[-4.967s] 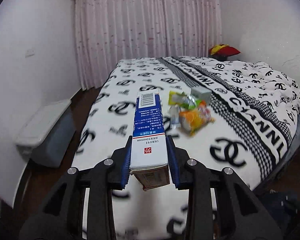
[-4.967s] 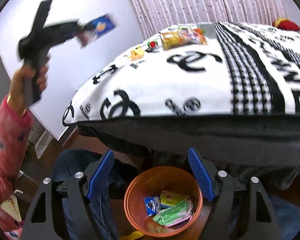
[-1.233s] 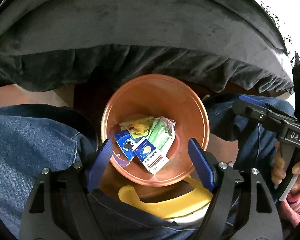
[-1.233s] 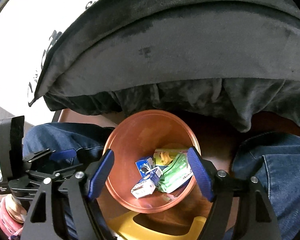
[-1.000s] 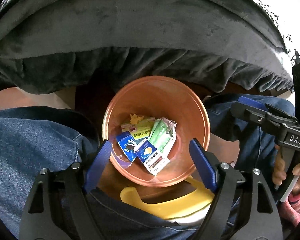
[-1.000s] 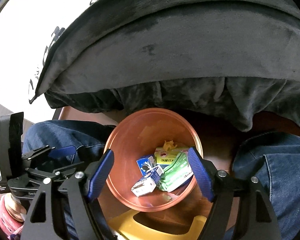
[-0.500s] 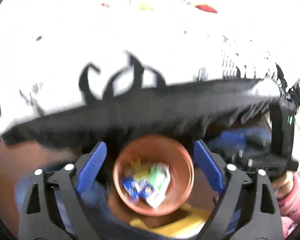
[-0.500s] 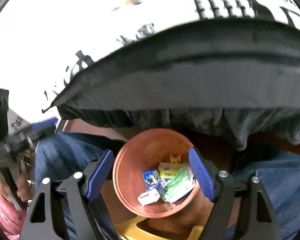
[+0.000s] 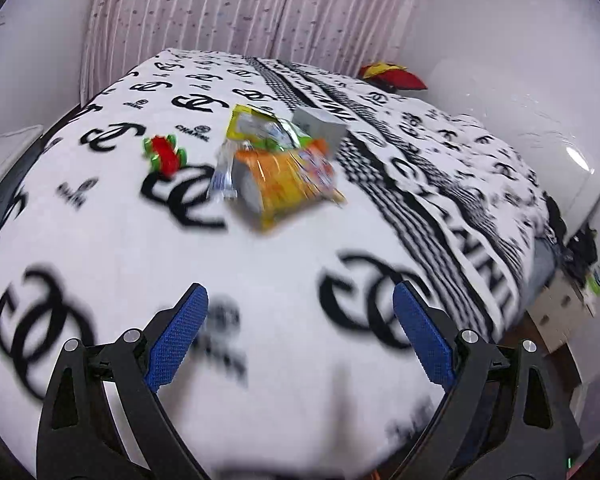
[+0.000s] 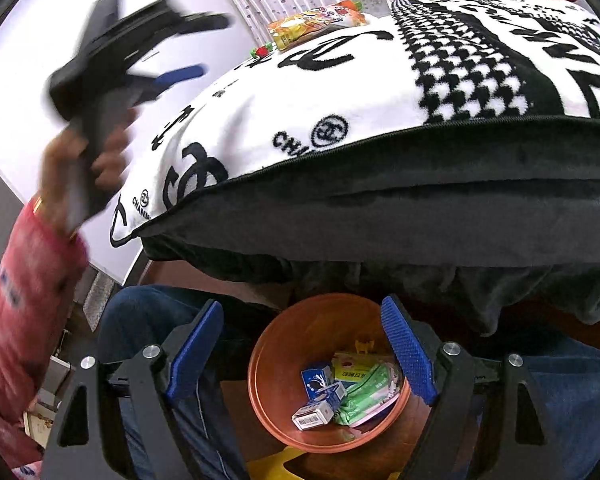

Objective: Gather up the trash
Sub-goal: 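Grasp the orange-printed snack bag with the left gripper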

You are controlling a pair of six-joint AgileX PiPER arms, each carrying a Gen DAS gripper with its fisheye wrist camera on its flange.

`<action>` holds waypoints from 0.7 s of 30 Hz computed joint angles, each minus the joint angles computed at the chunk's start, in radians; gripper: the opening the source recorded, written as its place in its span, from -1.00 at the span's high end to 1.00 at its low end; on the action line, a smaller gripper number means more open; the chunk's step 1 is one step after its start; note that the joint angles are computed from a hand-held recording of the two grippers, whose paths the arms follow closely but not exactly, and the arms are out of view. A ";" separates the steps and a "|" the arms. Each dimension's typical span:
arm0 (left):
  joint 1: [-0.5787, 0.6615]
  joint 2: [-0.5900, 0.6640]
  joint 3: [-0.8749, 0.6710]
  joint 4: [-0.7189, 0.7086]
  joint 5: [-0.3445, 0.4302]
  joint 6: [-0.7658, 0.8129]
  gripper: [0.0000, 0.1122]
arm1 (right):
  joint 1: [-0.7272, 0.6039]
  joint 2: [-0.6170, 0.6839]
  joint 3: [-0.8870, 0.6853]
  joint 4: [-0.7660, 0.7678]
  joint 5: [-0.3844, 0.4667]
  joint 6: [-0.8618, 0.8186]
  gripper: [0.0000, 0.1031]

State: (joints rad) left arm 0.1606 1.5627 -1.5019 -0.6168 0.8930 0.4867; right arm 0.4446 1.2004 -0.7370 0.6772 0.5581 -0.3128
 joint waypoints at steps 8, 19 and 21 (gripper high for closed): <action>-0.014 0.362 -0.410 0.003 0.091 -0.207 -0.62 | -0.082 0.062 -0.029 0.070 0.042 -0.086 -0.55; -0.020 0.496 -0.594 -0.037 0.146 -0.280 -0.11 | -0.082 0.106 -0.026 0.097 0.029 -0.123 -0.55; -0.025 0.476 -0.566 -0.038 0.130 -0.262 -0.07 | -0.071 0.103 -0.027 0.088 0.023 -0.111 -0.55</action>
State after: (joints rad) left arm 0.1356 2.0388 -2.0677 -0.6551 1.0231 0.2251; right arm 0.3731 1.3032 -0.7645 0.7653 0.5812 -0.4243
